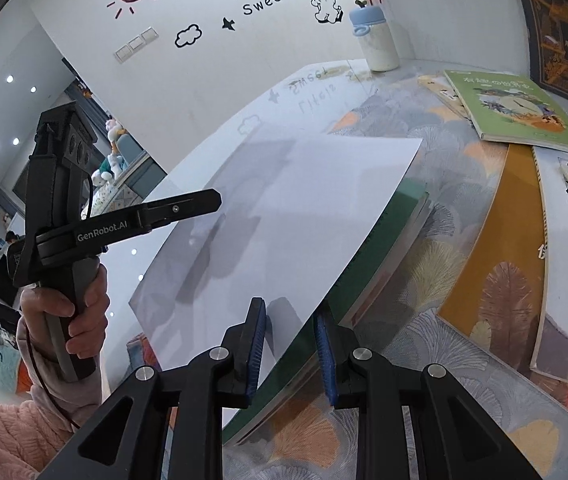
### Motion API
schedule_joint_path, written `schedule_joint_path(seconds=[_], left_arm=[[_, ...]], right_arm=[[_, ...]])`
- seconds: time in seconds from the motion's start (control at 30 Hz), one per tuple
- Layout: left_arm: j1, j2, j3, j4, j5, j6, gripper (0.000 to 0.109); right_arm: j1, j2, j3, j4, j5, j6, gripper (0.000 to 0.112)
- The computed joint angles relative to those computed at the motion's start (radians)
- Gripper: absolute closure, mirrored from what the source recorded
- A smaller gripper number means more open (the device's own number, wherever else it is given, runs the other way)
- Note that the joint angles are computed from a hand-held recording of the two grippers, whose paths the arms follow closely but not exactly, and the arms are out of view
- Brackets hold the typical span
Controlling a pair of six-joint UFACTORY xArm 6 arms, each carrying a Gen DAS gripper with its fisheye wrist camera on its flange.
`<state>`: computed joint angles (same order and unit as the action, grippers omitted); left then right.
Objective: Organize books
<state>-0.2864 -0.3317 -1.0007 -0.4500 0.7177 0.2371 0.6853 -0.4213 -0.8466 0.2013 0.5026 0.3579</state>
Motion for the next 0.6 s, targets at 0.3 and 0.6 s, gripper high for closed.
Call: schedule_joint_path(seconds=[0.3,0.6], left_arm=[[-0.004,0.01,0.01,0.011,-0.013,0.011,0.072],[-0.01,0.01,0.012,0.062,-0.036,-0.038,0.07]], right_arm=[[-0.002,0.009,0.002,0.011,0.001,0.005,0.088],[0.007,0.016,-0.025,-0.083,0.048,0.071,0.081]])
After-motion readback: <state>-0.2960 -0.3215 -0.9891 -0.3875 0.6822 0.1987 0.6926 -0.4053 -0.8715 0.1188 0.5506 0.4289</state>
